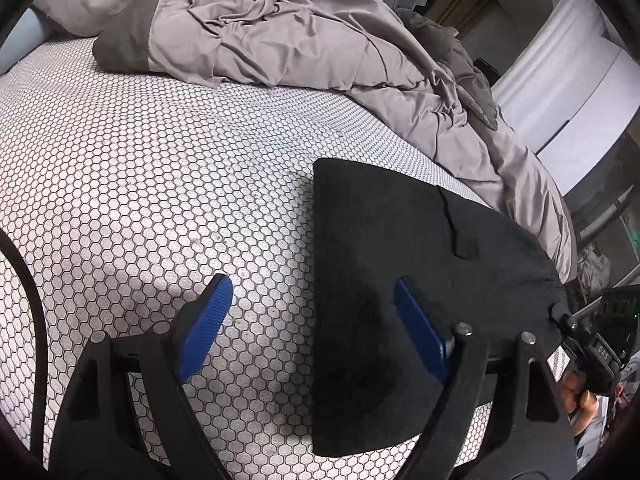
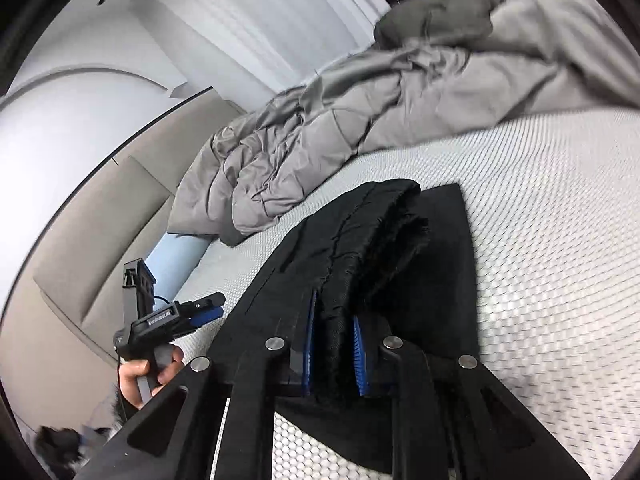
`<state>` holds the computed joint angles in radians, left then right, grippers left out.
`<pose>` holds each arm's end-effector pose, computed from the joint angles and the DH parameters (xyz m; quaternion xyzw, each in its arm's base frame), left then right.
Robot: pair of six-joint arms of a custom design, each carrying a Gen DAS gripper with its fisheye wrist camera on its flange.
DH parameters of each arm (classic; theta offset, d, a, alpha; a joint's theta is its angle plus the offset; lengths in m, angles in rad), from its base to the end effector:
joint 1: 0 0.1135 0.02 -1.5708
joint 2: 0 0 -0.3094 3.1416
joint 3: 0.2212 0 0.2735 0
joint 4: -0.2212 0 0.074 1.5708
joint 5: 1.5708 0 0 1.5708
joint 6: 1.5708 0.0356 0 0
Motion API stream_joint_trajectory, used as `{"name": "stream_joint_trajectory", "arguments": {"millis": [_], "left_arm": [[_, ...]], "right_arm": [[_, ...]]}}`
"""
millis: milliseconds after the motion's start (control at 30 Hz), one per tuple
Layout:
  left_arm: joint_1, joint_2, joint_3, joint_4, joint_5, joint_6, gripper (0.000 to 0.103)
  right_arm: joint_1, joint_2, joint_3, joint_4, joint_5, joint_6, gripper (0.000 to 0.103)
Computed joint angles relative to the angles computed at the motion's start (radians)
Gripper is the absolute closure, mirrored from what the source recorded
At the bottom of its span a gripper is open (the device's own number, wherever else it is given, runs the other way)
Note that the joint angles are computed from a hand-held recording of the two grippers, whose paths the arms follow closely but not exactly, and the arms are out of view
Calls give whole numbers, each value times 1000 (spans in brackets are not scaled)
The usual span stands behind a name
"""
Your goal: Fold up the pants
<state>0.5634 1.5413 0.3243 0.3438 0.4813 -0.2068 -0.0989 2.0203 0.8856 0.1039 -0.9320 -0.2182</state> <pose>0.2011 0.1075 0.1123 -0.2674 0.8765 -0.1616 0.3664 0.3715 -0.0081 0.0940 -0.1710 0.8523 0.3900 0.3037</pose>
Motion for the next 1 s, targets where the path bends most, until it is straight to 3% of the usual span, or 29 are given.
{"name": "stream_joint_trajectory", "arguments": {"millis": [67, 133, 167, 267, 367, 467, 633, 833, 933, 1000], "left_arm": [[-33, -11, 4, -16, -37, 2, 22], [-88, 9, 14, -7, -96, 2, 22], [-110, 0, 9, -7, -119, 7, 22], [-169, -61, -27, 19, -177, 27, 22], [-260, -141, -77, 67, -225, 66, 22], [-384, -186, -98, 69, -280, 128, 22], [-544, -1, -20, -13, -453, 204, 22], [-492, 24, -16, -26, -393, 213, 19], [-490, -48, -44, -33, -389, 191, 28], [-469, -134, -80, -23, -340, 182, 28]], "right_arm": [[8, 30, 34, -64, 86, -47, 86], [64, 103, 65, -53, 323, -12, 72], [81, 138, 100, -86, 371, -3, 72], [47, 130, 103, -79, 286, 39, 67], [44, 30, -8, 93, 306, 55, 67], [62, -7, -45, 126, 256, 45, 67], [220, -6, -67, 143, 353, -17, 67], [375, 56, -68, 175, 522, -99, 66], [400, 74, -87, 208, 606, -181, 67], [382, 54, -103, 196, 633, -234, 67]]}}
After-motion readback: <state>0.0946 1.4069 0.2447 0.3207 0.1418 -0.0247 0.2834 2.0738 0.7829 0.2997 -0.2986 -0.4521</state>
